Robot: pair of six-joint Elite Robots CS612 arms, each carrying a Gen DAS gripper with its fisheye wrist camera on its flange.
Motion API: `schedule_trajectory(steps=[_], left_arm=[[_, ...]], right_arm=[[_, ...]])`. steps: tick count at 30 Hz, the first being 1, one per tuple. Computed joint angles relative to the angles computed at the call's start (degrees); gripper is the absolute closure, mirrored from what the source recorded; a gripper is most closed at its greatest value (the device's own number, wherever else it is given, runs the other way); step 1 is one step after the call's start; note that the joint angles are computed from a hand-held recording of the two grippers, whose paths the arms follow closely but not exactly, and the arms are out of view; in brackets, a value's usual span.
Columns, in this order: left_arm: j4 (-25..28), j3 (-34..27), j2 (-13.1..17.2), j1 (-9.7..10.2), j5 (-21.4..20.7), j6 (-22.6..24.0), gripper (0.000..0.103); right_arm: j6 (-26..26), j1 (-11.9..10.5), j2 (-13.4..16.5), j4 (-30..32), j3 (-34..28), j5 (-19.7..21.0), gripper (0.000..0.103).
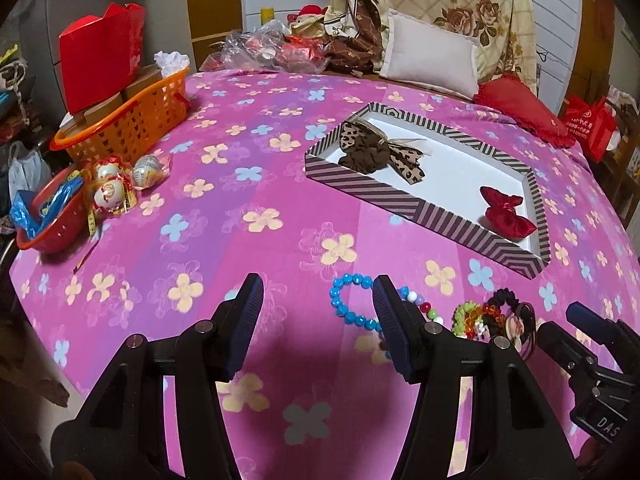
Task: Organize jewelry
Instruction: 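Withdraw both open grippers from the tray back toward the jewelry pile, then lower the right gripper onto the brown hair tie with wooden charm and close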
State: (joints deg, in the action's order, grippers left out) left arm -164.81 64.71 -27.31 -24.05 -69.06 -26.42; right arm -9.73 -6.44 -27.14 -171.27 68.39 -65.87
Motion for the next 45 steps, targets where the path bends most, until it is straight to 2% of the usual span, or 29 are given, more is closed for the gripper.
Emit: schedule_trajectory(steps=[45], left_arm=[[0.7, 2.0, -0.2, -0.79, 1.0, -1.5, 0.046]], right_arm=[[-2.6, 0.2, -0.9, -0.2, 2.1, -0.9, 0.037]])
